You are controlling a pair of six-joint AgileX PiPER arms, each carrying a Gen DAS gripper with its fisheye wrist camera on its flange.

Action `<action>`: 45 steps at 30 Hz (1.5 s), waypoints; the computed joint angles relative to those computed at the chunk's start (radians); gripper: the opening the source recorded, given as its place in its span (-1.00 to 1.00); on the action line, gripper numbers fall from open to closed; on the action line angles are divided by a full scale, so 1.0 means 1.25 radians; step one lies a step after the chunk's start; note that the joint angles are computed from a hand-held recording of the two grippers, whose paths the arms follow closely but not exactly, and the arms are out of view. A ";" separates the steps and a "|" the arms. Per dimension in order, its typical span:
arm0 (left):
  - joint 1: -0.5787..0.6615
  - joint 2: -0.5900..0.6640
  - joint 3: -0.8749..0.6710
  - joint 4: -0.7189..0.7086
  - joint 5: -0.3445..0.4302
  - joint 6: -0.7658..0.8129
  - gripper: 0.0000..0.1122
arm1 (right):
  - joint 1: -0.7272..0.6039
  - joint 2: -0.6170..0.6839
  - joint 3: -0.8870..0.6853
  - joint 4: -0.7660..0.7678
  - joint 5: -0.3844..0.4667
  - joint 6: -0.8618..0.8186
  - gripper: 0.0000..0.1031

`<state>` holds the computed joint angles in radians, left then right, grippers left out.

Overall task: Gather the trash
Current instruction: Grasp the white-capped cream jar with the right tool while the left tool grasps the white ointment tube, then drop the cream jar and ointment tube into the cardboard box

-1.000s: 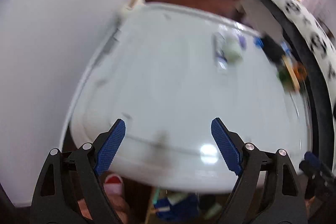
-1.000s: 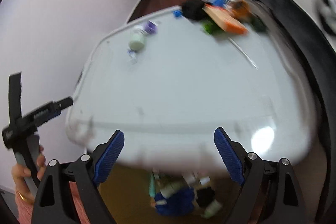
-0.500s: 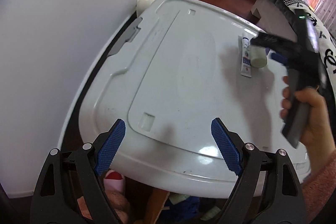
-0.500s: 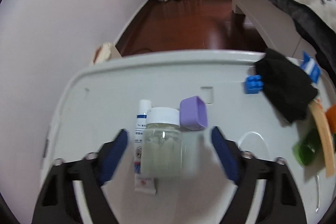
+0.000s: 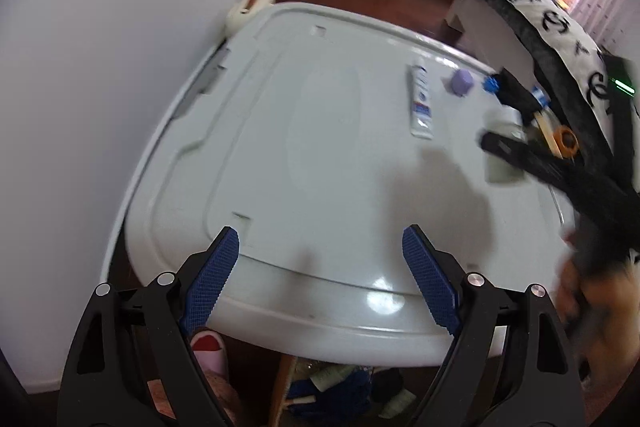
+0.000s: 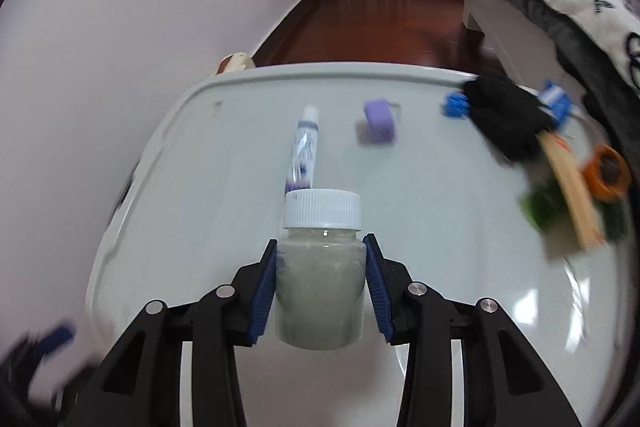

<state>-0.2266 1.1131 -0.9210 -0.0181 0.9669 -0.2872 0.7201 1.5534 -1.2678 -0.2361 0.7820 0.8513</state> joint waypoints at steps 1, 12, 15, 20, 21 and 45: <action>-0.026 0.005 0.007 0.007 -0.007 -0.005 0.46 | 0.021 -0.069 0.058 -0.003 0.003 0.024 -0.20; -0.174 0.272 -0.102 0.043 -0.108 -0.059 0.46 | 0.283 -0.427 0.333 -0.182 0.156 0.465 -0.19; -0.173 0.383 -0.209 0.069 -0.119 -0.054 0.46 | 0.261 -0.456 0.358 -0.171 0.133 0.455 -0.19; -0.158 0.574 -0.438 0.094 -0.077 -0.052 0.46 | 0.196 -0.450 0.372 -0.099 0.079 0.350 -0.19; -0.154 0.602 -0.477 0.090 -0.062 -0.051 0.46 | 0.180 -0.453 0.378 -0.077 0.064 0.327 -0.19; -0.130 0.029 -0.077 -0.007 0.143 0.115 -0.60 | 0.283 -0.453 0.353 -0.185 0.186 0.446 -0.19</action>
<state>-0.3889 1.1493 -1.0167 -0.0274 1.1454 -0.1430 1.0734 0.9876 -0.8266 -0.4677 1.0141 1.4092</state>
